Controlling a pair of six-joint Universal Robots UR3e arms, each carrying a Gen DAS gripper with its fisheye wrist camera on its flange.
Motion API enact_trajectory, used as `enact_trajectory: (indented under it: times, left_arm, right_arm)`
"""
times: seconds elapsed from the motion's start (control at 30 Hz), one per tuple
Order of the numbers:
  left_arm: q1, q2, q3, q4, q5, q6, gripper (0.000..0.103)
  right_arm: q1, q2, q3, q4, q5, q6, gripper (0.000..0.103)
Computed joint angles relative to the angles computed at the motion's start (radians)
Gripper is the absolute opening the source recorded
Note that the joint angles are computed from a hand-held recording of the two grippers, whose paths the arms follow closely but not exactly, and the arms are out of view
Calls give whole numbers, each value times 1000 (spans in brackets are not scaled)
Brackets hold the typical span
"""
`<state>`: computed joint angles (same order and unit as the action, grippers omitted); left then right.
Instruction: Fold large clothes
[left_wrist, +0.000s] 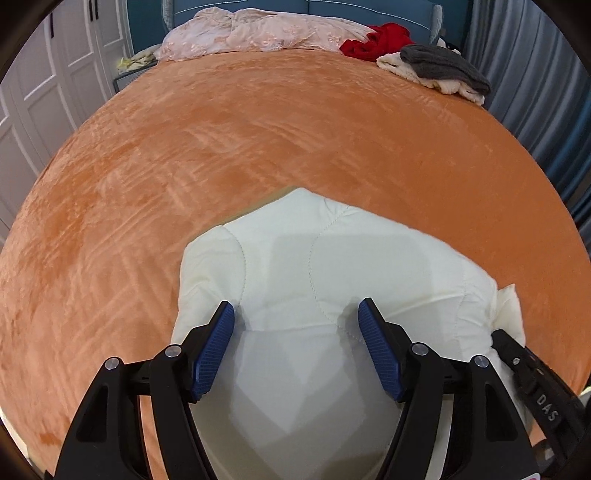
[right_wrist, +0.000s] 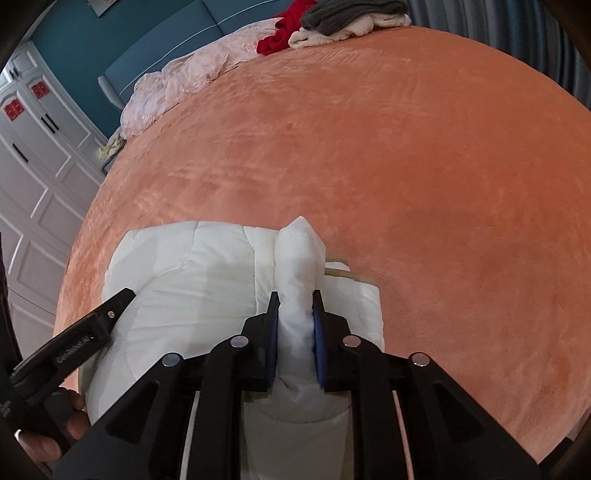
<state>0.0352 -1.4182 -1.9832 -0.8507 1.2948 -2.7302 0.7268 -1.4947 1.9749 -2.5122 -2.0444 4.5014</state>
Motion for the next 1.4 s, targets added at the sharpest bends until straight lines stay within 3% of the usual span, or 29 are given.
enact_trajectory:
  times: [0.27, 0.67, 1.03, 1.2, 1.3, 1.4]
  left_arm:
    - [-40, -53, -70, 170, 49, -42, 74]
    - [-58, -103, -121, 305, 71, -72, 78]
    - [-83, -136, -138, 375, 107, -98, 81]
    - [-79, -132, -134, 364, 103, -97, 81]
    - [-40, -90, -92, 238, 61, -71, 81]
    - [74, 36, -53, 0, -37, 19, 81]
  right_arm:
    - [-16, 59, 29, -90, 3, -32, 25]
    - [-4, 103, 57, -173, -25, -46, 26]
    - [39, 154, -24, -84, -85, -7, 26]
    - [44, 152, -41, -55, -98, -3, 28]
    - [28, 96, -1, -74, -59, -9, 33]
    - [46, -33, 22, 24, -52, 63, 56]
